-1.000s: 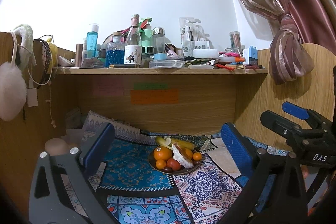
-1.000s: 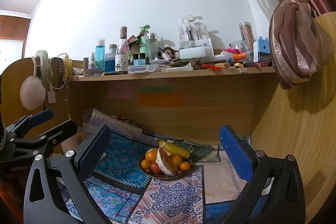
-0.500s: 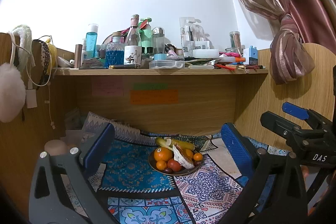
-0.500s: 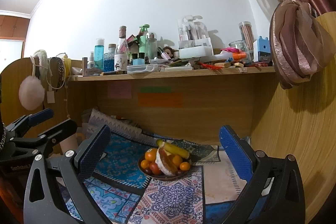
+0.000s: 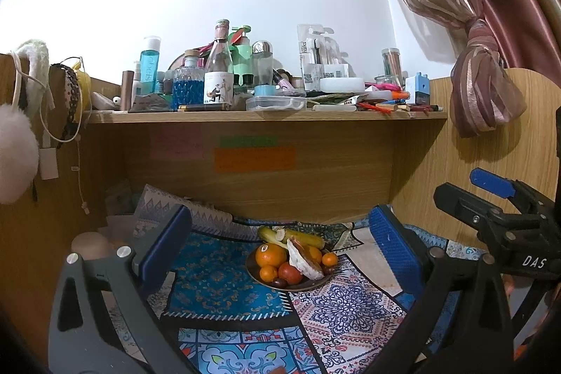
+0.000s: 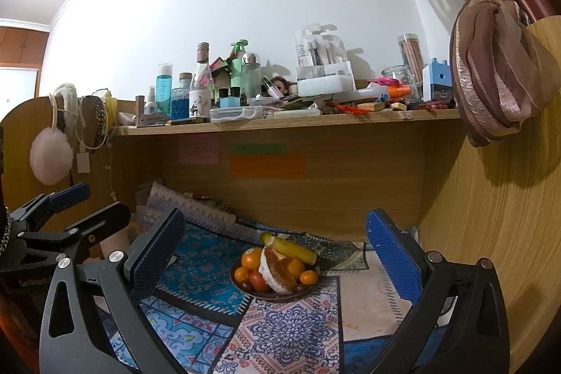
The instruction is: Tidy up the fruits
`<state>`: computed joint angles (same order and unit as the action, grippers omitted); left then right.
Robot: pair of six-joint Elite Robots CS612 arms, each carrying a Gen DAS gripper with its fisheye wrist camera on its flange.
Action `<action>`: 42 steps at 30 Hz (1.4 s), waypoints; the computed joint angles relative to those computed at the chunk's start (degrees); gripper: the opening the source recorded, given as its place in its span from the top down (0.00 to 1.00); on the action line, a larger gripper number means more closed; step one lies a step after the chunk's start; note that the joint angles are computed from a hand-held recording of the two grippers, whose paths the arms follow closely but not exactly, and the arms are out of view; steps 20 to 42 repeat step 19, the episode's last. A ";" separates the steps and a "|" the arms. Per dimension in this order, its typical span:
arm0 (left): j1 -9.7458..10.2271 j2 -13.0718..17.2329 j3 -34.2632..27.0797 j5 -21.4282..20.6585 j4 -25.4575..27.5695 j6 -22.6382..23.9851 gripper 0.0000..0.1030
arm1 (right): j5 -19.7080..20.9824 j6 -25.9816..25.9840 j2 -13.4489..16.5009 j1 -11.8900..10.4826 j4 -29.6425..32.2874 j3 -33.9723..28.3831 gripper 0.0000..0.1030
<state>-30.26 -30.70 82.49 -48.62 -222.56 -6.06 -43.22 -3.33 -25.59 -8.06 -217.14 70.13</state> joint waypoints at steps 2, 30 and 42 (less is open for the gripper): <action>0.11 -0.11 0.10 -0.51 0.35 -0.45 0.00 | -0.04 -0.05 0.01 0.05 0.07 -0.05 0.00; 0.70 0.26 -0.53 -1.41 1.52 -1.77 0.00 | -0.52 -1.03 0.20 0.59 1.38 -0.39 0.00; 0.70 0.26 -0.53 -1.41 1.52 -1.77 0.00 | -0.52 -1.03 0.20 0.59 1.38 -0.39 0.00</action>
